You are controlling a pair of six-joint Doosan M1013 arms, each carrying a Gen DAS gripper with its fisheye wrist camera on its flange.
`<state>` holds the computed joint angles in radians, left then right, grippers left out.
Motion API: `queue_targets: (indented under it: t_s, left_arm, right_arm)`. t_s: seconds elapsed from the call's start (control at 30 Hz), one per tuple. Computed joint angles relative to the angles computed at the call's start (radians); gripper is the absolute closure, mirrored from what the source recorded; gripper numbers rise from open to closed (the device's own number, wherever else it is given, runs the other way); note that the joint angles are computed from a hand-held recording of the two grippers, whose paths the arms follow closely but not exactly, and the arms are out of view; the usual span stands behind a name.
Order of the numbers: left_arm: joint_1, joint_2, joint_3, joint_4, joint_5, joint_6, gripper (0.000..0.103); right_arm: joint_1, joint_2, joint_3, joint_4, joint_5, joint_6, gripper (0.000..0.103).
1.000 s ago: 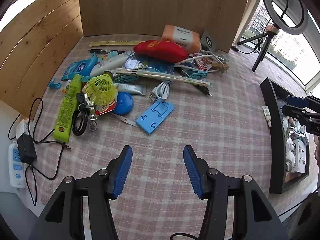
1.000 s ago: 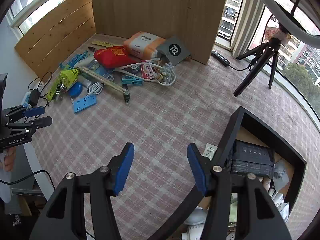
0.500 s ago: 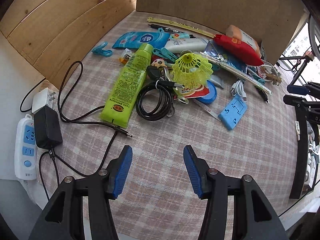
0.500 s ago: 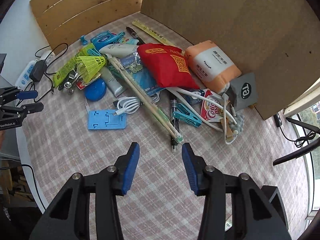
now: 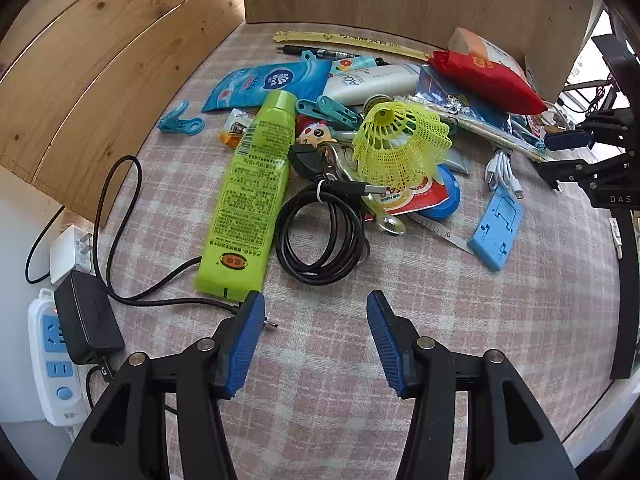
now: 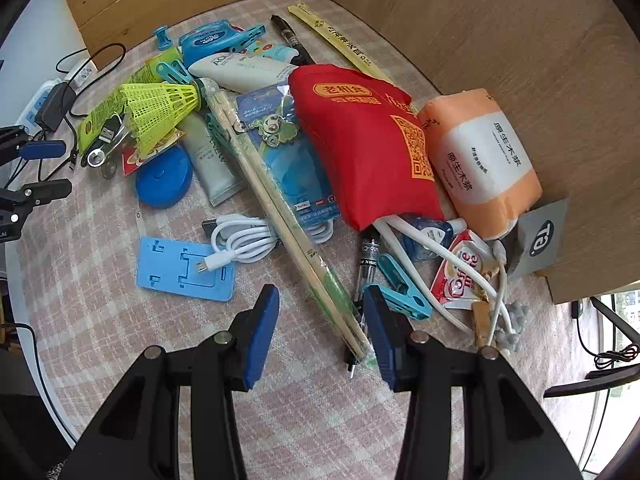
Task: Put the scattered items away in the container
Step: 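Grasp the wrapped wooden chopsticks with the right gripper while the left gripper grasps the black cable, then carry the chopsticks and black cable over the tray and open both grippers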
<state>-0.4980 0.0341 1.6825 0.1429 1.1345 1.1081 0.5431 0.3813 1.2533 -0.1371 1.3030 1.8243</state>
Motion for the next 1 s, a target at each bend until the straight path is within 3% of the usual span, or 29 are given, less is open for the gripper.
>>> queue_targets:
  t_s: [0.23,0.4,0.47,0.57,0.6,0.67,0.77,1.0]
  left_arm:
    - [-0.001,0.038,-0.018,0.012,-0.018,0.018,0.053]
    - [-0.004,0.053,-0.02,0.046,-0.023,0.008,0.06]
    - [0.003,0.05,-0.018,0.044,-0.036,0.005,0.061]
    - [-0.002,0.043,-0.014,0.059,-0.041,-0.003,0.066]
    - [-0.005,0.039,-0.012,0.065,-0.047,0.0,0.079]
    - [-0.011,0.03,-0.012,0.056,-0.049,0.014,0.088]
    - [-0.013,0.029,-0.018,0.053,-0.018,0.011,0.09]
    - [0.007,-0.014,0.008,-0.035,-0.044,-0.032,0.096]
  right_arm:
    - [-0.012,0.02,-0.013,0.031,0.015,-0.021,0.06]
    - [-0.022,0.031,-0.019,0.059,0.012,-0.017,0.061]
    - [-0.024,0.034,-0.02,0.061,0.018,-0.004,0.081]
    - [-0.032,0.028,-0.013,0.089,0.012,0.017,0.089]
    - [-0.033,0.025,-0.01,0.095,0.01,0.021,0.09]
    - [-0.033,0.014,0.001,0.108,0.003,0.036,0.09]
    - [-0.034,-0.009,0.025,0.141,-0.013,0.055,0.091]
    - [-0.022,-0.088,0.108,0.19,-0.071,0.123,0.097]
